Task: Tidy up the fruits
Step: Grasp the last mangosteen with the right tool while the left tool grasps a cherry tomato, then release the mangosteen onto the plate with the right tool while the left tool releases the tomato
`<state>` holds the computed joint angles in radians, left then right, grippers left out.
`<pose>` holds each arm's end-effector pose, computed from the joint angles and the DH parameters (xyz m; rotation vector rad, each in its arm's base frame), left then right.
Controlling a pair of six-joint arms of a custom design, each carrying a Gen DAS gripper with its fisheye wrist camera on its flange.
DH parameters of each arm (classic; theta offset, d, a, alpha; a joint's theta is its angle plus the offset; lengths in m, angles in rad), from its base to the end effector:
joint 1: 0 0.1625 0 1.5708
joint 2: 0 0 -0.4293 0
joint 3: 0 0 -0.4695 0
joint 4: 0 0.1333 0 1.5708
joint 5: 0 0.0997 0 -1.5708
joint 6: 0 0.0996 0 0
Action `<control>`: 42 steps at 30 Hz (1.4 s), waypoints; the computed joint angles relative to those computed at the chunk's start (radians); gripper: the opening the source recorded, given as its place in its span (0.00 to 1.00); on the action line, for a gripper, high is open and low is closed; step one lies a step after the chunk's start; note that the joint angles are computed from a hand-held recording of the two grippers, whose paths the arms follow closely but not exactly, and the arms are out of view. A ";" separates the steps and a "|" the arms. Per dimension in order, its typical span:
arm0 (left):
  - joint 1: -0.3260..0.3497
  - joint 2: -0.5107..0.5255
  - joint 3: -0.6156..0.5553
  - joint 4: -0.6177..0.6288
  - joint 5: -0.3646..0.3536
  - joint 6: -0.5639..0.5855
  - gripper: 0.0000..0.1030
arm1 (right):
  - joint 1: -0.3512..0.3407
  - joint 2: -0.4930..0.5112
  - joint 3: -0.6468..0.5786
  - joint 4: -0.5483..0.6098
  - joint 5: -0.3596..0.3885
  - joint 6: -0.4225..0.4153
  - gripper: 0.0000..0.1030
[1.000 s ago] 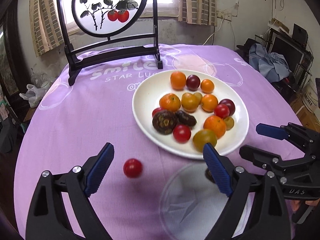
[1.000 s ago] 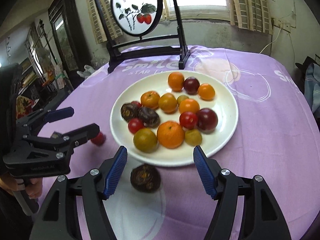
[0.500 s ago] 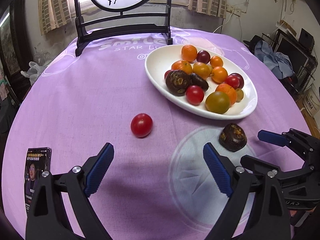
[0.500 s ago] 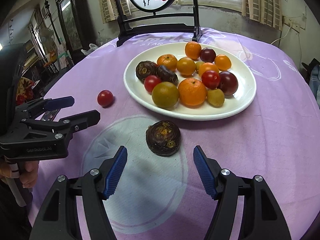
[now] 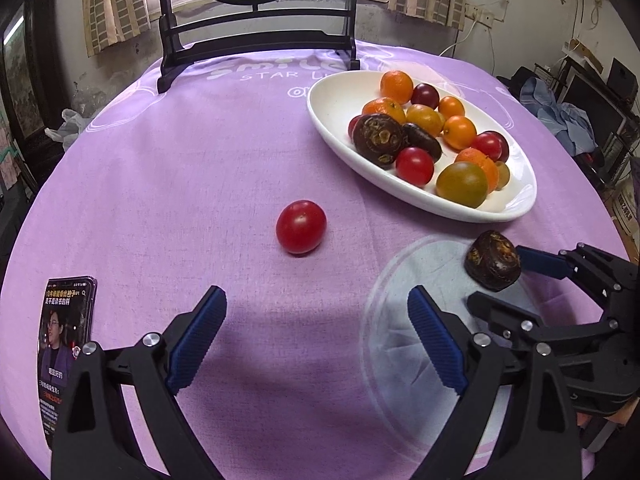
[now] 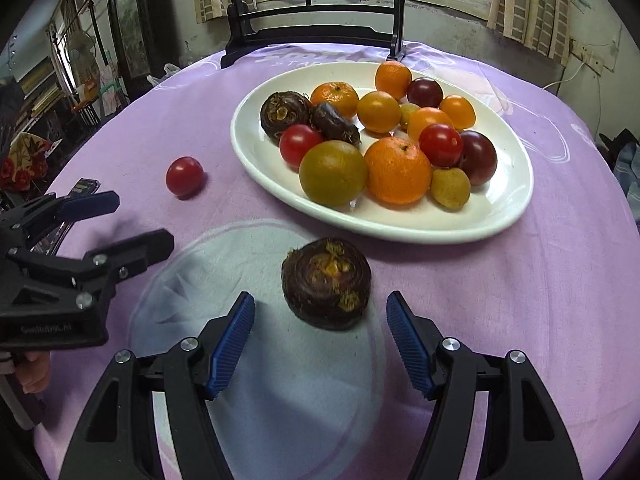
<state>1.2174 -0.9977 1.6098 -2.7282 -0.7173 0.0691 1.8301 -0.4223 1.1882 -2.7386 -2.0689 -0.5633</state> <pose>-0.0593 -0.7629 0.2492 0.1929 2.2702 -0.7712 0.3023 -0.8054 -0.0285 0.9025 -2.4012 0.4172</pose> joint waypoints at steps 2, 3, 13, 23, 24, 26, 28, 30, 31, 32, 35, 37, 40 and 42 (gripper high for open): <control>0.002 0.001 -0.002 0.005 0.000 -0.003 0.87 | 0.004 0.012 -0.011 -0.021 -0.025 -0.010 0.43; 0.002 0.002 -0.001 0.004 0.001 -0.004 0.87 | 0.000 0.005 -0.008 -0.009 -0.009 0.008 0.43; 0.002 0.010 -0.005 0.013 0.022 -0.009 0.87 | -0.015 -0.078 0.086 -0.005 0.070 0.055 0.43; 0.018 0.047 -0.084 0.108 0.060 -0.048 0.87 | -0.030 -0.132 0.147 -0.020 0.122 0.066 0.43; 0.022 0.053 -0.097 0.121 0.060 -0.056 0.87 | -0.030 -0.133 0.148 -0.020 0.125 0.063 0.43; 0.030 0.062 -0.116 0.140 0.057 -0.070 0.85 | -0.031 -0.137 0.151 -0.017 0.136 0.061 0.43; 0.035 0.074 -0.134 0.152 0.060 -0.072 0.81 | -0.032 -0.139 0.151 -0.010 0.142 0.061 0.43; 0.039 0.087 -0.153 0.134 0.055 -0.055 0.75 | -0.033 -0.139 0.150 -0.006 0.147 0.063 0.43; 0.041 0.094 -0.165 0.134 0.055 -0.047 0.73 | -0.034 -0.139 0.149 -0.004 0.149 0.064 0.43; 0.042 0.099 -0.176 0.142 0.049 -0.044 0.67 | -0.034 -0.139 0.148 -0.004 0.148 0.064 0.43; 0.041 0.110 -0.199 0.145 0.030 -0.018 0.28 | -0.035 -0.138 0.146 -0.004 0.148 0.065 0.43; 0.037 0.109 -0.198 0.159 0.028 -0.032 0.28 | -0.036 -0.136 0.144 -0.005 0.145 0.067 0.43; 0.030 0.092 -0.168 0.158 0.023 -0.059 0.28 | -0.036 -0.136 0.144 -0.005 0.144 0.070 0.43; 0.025 0.071 -0.145 0.179 -0.007 -0.078 0.28 | -0.036 -0.139 0.149 -0.012 0.149 0.065 0.43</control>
